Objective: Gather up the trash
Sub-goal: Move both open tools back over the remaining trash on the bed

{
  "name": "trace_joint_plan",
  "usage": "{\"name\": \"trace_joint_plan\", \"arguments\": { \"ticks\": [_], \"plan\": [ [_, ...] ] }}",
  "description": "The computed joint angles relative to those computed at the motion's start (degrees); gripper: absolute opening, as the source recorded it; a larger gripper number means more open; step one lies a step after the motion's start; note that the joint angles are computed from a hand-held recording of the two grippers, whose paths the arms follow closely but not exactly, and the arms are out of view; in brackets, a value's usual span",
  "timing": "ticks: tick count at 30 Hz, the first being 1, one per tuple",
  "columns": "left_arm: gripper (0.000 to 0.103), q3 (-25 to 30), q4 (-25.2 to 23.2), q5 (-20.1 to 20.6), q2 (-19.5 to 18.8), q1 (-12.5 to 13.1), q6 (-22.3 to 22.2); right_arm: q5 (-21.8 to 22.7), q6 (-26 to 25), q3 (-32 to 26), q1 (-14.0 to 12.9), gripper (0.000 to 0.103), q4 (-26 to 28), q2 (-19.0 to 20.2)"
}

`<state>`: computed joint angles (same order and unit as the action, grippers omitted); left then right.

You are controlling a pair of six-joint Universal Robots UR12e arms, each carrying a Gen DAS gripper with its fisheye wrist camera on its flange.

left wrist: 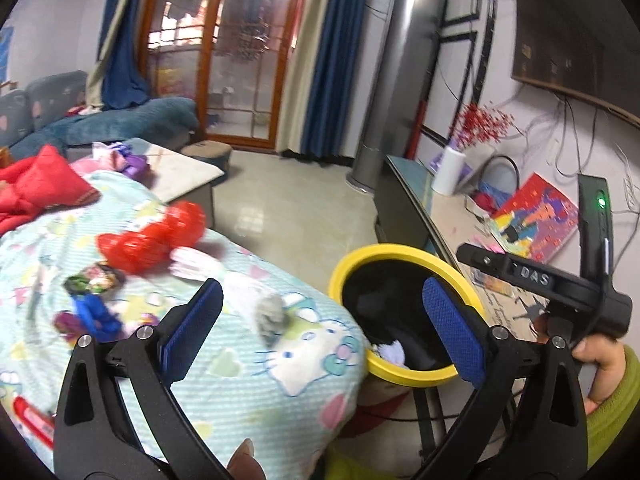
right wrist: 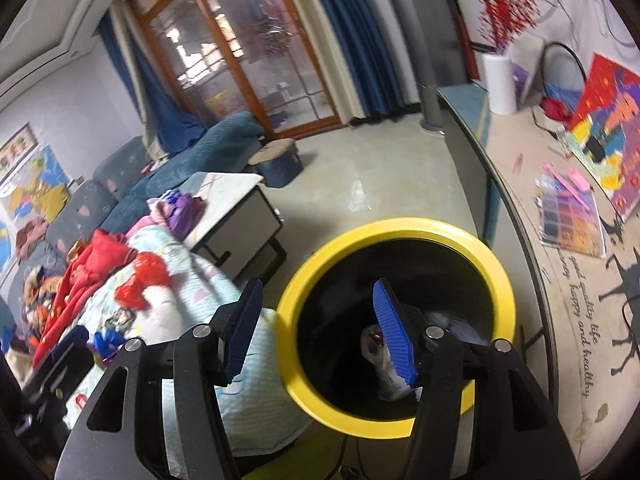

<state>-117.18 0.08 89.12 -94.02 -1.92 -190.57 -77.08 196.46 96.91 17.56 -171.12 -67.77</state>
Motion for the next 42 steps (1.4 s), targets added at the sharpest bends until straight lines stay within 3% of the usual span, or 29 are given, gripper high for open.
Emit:
{"name": "trace_joint_plan", "arguments": {
  "ticks": [16, 33, 42],
  "plan": [
    [0.092, -5.1, 3.9, 4.8, 5.1, 3.0, -1.8, 2.9, -6.4, 0.1, 3.7, 0.06, -3.5, -0.6],
    [0.092, -10.3, 3.6, 8.5, 10.7, 8.1, -5.9, 6.6, -15.5, -2.2, 8.3, 0.061, 0.4, 0.4],
    [0.092, -12.3, 1.1, 10.4, 12.8, 10.1, -9.3, 7.7, -18.1, -3.9, 10.2, 0.061, 3.5, 1.5]
  ]
}}
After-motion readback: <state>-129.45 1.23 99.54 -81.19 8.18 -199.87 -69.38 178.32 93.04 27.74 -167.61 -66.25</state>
